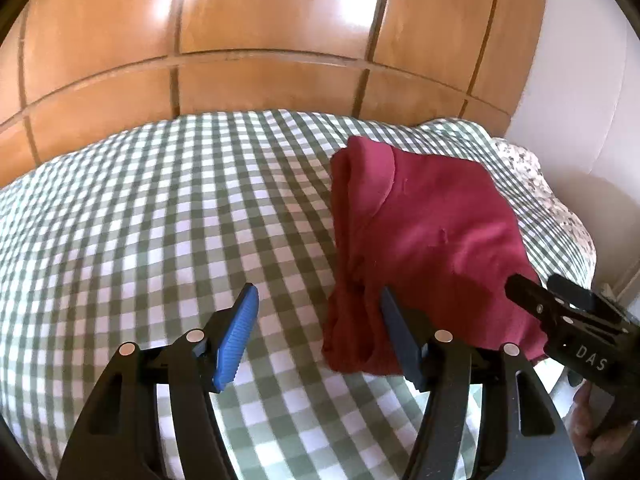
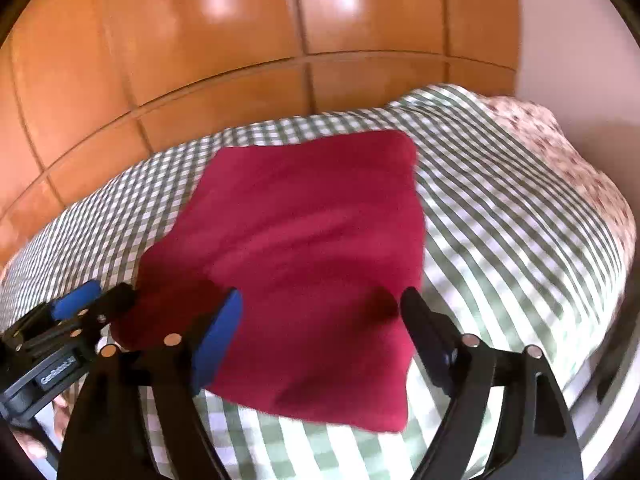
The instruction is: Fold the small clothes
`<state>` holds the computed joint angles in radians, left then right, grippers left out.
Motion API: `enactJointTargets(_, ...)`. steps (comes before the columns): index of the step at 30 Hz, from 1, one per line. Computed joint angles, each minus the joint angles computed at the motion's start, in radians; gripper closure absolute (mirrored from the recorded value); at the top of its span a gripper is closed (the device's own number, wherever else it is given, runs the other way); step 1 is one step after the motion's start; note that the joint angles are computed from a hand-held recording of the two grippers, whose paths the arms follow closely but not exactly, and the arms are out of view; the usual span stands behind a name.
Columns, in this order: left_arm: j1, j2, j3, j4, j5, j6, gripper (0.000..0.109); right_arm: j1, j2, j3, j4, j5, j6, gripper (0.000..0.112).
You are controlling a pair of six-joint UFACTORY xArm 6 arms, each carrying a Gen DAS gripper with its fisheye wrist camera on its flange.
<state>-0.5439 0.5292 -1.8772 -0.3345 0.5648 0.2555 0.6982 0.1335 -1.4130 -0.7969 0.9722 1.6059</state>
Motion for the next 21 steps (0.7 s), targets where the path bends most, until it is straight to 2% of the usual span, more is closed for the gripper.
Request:
enactJointTargets(3,0.0,-0.045,0.063,0.032,-0.037,-0.027,0.046,0.024,0.003,-0.014,0.008,0.067,0.037,0.029)
enactJointTargets(6,0.0,-0.093,0.139,0.092,-0.09,-0.07,0.036,0.044,0.008,-0.029,0.01,0.118,0.051,0.027)
enactJointTargets(12,0.009,-0.166,0.242,0.104,-0.133,-0.103,0.036,0.112,0.025,-0.063,-0.033,0.219,0.102,0.018)
enactJointTargets(15,0.008,-0.192,0.286,0.145,-0.158,-0.144,0.035,0.164,0.044,-0.097,-0.083,0.325,0.151,0.012)
enactJointTargets(16,0.009,-0.204,0.304,0.168,-0.17,-0.167,0.032,0.176,0.046,-0.102,-0.092,0.345,0.167,0.012)
enactJointTargets(21,0.015,-0.249,0.376,0.233,-0.217,-0.236,0.031,0.203,0.051,-0.109,-0.071,0.38,0.201,0.012)
